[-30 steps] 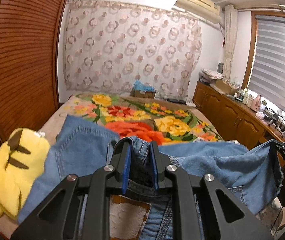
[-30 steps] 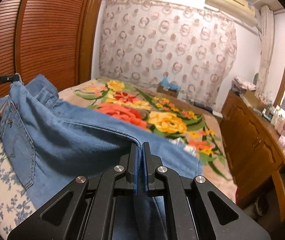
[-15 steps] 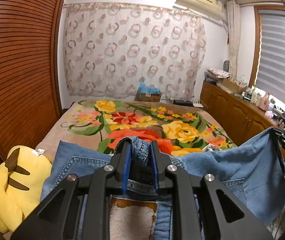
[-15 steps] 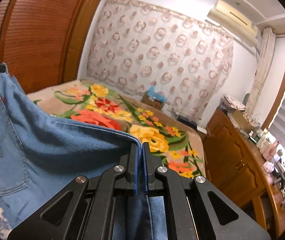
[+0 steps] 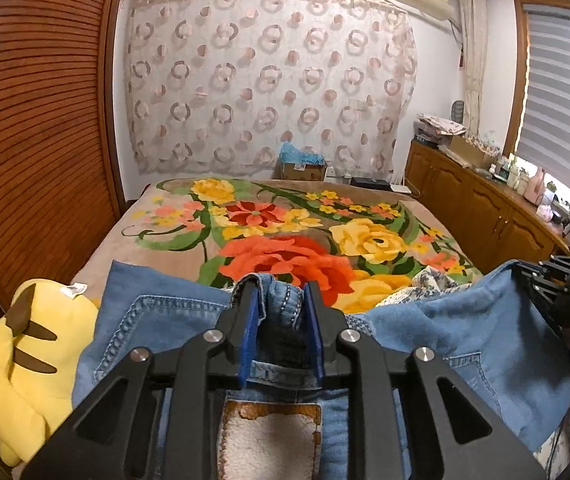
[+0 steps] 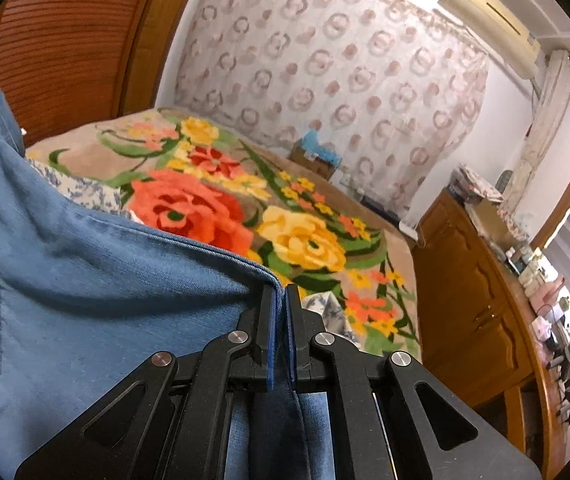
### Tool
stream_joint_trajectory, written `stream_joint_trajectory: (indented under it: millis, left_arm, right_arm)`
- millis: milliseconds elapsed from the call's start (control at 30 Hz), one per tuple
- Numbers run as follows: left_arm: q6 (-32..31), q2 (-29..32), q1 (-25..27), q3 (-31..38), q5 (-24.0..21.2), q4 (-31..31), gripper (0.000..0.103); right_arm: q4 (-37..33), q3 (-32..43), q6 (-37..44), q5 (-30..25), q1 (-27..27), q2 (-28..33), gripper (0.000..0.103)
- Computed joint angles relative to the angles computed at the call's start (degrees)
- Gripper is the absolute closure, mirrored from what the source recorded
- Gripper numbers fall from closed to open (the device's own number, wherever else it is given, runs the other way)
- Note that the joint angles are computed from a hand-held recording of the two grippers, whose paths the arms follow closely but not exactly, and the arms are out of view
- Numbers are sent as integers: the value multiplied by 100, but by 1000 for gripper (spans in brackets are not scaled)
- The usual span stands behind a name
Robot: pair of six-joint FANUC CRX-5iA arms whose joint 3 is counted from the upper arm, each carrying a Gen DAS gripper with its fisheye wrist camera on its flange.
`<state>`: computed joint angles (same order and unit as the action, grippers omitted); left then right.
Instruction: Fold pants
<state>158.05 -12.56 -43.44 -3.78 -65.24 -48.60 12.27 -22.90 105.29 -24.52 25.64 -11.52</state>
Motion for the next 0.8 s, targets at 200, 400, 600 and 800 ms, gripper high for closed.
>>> stream_joint_trajectory:
  millis: [200, 400, 600, 800]
  left_arm:
    - [-122, 8, -304, 83, -363, -104, 68]
    - [-331, -263, -323, -76, -229, 175, 40]
    - [-278, -90, -643, -18, -355, 284, 40]
    - [-163, 231, -983, 44, -213, 288, 40]
  right_arm:
    - [440, -59, -346, 101, 59, 235, 101]
    - [474, 52, -396, -64, 44, 452, 101]
    - [-33, 284, -175, -412, -25, 391, 85]
    - [-1521, 690, 955, -1187, -480, -39, 70]
